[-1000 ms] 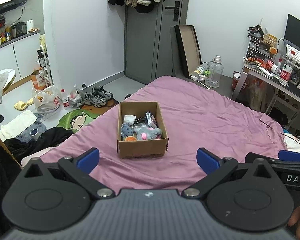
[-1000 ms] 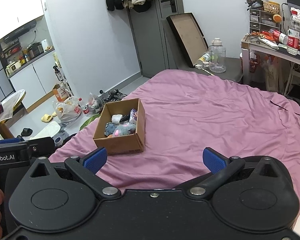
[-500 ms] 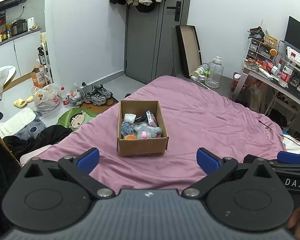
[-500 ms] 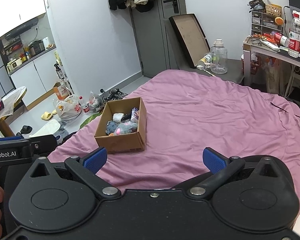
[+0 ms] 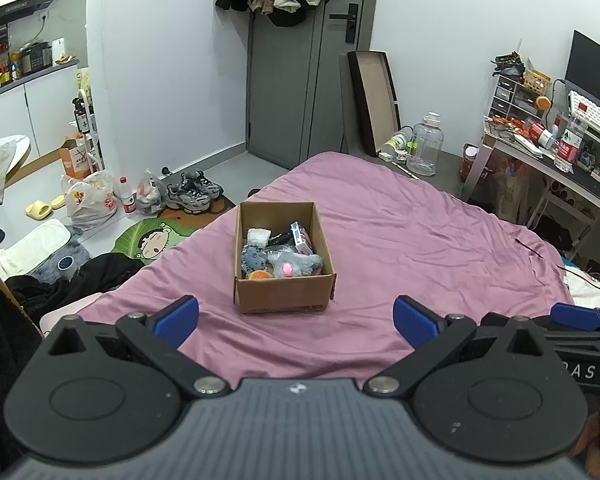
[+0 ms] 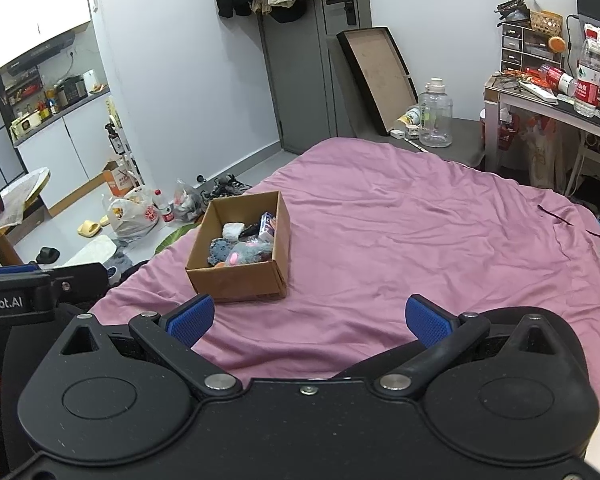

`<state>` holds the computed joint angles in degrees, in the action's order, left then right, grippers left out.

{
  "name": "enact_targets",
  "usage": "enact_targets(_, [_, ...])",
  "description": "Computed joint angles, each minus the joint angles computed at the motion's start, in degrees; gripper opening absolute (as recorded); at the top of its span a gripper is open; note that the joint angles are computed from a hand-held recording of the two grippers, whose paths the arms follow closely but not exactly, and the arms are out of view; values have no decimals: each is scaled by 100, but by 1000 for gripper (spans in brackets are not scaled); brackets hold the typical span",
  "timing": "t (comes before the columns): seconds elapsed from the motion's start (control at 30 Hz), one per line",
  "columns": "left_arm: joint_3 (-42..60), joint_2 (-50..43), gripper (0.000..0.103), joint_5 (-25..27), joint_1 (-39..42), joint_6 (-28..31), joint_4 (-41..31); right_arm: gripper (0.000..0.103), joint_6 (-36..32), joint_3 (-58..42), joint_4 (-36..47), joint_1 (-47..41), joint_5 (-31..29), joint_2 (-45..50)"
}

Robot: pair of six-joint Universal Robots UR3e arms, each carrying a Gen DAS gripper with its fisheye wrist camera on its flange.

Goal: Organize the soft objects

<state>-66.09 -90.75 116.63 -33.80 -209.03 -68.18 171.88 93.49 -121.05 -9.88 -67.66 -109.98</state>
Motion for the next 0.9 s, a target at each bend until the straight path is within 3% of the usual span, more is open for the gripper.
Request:
enact_targets(0.5, [-77, 10, 103, -119, 113, 81, 119, 103, 29, -51, -60, 45, -18, 65])
enact_targets(0.67, [-177, 4, 103, -93, 147, 399, 366, 103, 189, 28, -254, 73, 39, 202])
enact_targets(0.9, [-527, 30, 103, -563, 541, 559, 720, 103, 406, 81, -547, 275, -195, 542])
